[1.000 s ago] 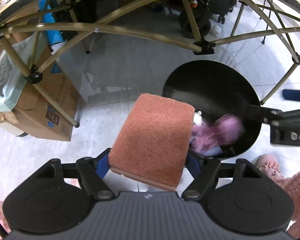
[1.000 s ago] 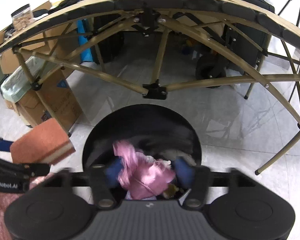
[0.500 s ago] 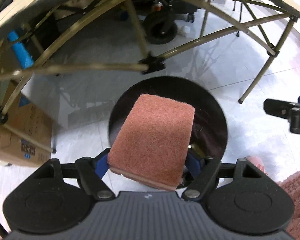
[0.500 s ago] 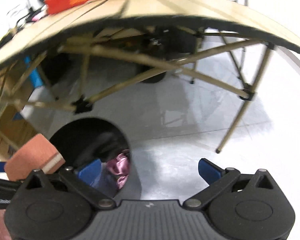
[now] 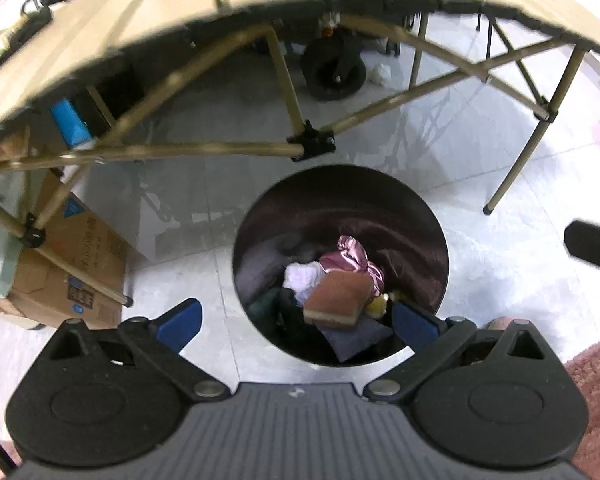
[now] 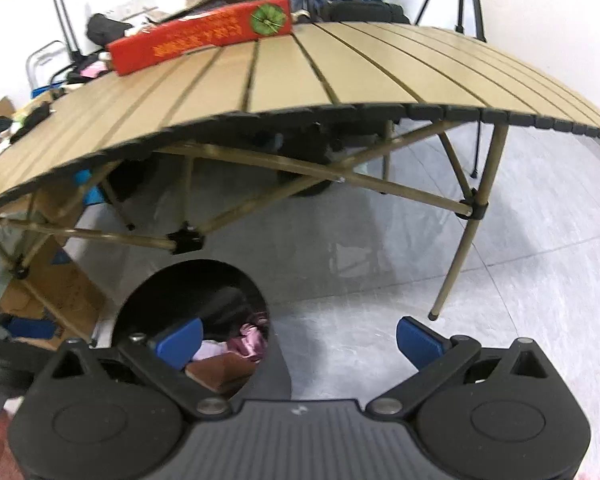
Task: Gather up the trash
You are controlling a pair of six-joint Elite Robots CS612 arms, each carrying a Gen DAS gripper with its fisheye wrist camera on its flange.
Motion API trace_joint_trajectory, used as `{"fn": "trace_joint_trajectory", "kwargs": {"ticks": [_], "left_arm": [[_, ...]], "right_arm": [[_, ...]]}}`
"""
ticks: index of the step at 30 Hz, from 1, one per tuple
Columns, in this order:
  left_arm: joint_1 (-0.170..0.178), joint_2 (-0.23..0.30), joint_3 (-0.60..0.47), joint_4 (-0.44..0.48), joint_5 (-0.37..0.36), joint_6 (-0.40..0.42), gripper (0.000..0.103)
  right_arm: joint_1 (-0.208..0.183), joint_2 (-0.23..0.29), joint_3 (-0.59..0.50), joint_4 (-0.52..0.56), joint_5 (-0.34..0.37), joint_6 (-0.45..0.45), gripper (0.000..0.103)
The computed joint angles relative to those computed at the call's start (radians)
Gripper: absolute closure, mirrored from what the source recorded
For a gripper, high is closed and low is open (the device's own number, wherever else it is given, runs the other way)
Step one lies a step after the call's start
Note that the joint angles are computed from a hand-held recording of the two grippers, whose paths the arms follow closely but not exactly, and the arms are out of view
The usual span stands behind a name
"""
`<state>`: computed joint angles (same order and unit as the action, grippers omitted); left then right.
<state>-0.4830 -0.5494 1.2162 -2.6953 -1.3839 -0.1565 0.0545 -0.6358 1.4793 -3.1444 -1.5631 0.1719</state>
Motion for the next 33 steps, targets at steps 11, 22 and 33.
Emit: {"fn": "trace_joint_trajectory", "kwargs": {"ticks": [11, 22, 33], "left_arm": [[-0.012, -0.136, 0.264, -0.288, 0.089, -0.008, 0.000], [-0.025, -0.222, 0.452, -0.477, 0.114, -0.041, 0.000], [-0.042, -0.247, 0.511, -0.570, 0.155, -0.047, 0.000]], "right_arm": [[0.025, -0.095, 0.153, -0.137, 0.083, -0.074, 0.000], [0.052, -0.153, 0.267, -0.224, 0.111, -0.107, 0.000], [0.056, -0.168, 0.305, -0.253, 0.111, -0.081, 0.000]]}}
